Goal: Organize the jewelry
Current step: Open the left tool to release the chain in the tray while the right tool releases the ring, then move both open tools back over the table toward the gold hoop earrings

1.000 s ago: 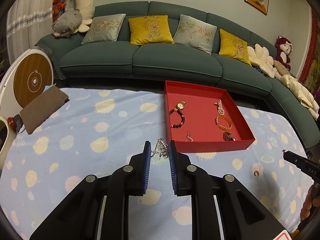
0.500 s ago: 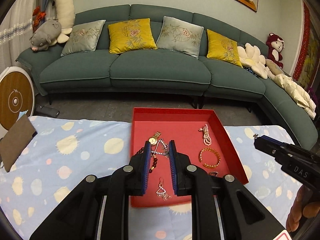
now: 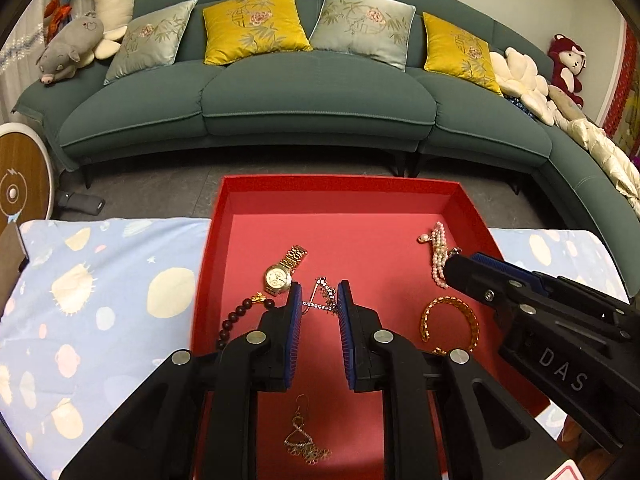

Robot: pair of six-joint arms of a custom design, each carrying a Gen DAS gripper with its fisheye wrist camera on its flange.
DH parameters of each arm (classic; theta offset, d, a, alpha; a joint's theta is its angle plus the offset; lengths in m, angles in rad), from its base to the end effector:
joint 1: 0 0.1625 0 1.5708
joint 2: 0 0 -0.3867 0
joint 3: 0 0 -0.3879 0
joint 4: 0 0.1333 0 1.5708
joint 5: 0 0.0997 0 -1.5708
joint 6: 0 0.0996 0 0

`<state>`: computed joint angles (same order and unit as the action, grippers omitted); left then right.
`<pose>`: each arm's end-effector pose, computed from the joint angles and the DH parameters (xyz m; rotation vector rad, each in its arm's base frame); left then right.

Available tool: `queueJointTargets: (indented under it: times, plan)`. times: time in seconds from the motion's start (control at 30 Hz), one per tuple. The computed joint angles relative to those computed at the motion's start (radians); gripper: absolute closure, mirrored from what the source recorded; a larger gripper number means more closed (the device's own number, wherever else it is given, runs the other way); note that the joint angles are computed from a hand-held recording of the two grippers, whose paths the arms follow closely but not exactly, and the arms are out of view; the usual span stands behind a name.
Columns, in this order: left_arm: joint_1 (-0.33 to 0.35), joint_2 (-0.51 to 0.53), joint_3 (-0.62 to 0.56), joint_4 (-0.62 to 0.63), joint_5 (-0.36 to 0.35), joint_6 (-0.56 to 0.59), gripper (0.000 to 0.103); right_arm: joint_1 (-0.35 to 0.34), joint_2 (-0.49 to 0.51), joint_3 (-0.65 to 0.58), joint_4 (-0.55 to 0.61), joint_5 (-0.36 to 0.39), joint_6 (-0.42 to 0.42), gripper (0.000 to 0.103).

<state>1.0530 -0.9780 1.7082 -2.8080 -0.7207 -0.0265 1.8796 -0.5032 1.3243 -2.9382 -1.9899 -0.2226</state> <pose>-0.1281 -0.6453 0.2154 0.2996 2.3110 -0.8591 0.3119 -0.6726 0.0391 0.5433 -2.5973 0.7657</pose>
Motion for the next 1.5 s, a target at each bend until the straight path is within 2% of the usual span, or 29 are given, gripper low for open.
queueJointTargets:
  times: [0.5,0.63,0.7,0.73,0.8,0.83,0.97,1.0,1.07,1.2,1.3,1.4,1.5]
  plan:
    - [0.029,0.054,-0.062,0.039,0.01,-0.007,0.087,-0.006,0.066,-0.077,0.023,-0.02,-0.016,0.084]
    - [0.029,0.068,-0.073,0.052,0.036,-0.016,0.086,-0.006,0.074,-0.086,0.026,-0.026,-0.021,0.083]
    - [0.028,0.066,-0.073,0.057,0.044,-0.024,0.082,-0.008,0.069,-0.076,0.007,-0.02,-0.019,0.081]
    - [0.027,0.065,-0.07,0.05,0.052,-0.028,0.076,-0.01,0.063,-0.067,-0.001,-0.015,-0.014,0.081]
    - [0.023,0.051,-0.05,0.023,0.06,-0.035,0.065,-0.013,0.044,-0.04,-0.024,-0.006,-0.002,0.073]
    - [0.02,0.039,-0.035,0.008,0.064,-0.042,0.062,-0.015,0.028,-0.019,-0.04,0.0,0.002,0.072]
    - [0.002,-0.055,0.06,-0.028,0.054,-0.074,0.06,-0.021,-0.073,0.111,-0.108,0.038,0.017,0.068]
    - [-0.006,-0.08,0.087,-0.03,0.061,-0.082,0.059,-0.02,-0.103,0.148,-0.125,0.038,0.014,0.064]
    - [-0.025,-0.139,0.146,-0.034,0.079,-0.103,0.058,-0.014,-0.167,0.232,-0.17,0.02,0.0,0.059]
    - [-0.075,-0.274,0.282,0.0,0.123,-0.175,0.058,-0.004,-0.308,0.412,-0.238,-0.015,-0.004,0.057]
    - [-0.12,-0.369,0.378,0.062,0.17,-0.24,0.058,0.0,-0.402,0.533,-0.278,-0.024,0.015,0.054]
    - [-0.161,-0.464,0.459,0.152,0.171,-0.344,0.058,0.005,-0.473,0.641,-0.32,-0.047,0.04,0.052]
    - [-0.205,-0.55,0.534,0.251,0.176,-0.445,0.058,0.023,-0.508,0.723,-0.36,-0.103,0.033,0.052]
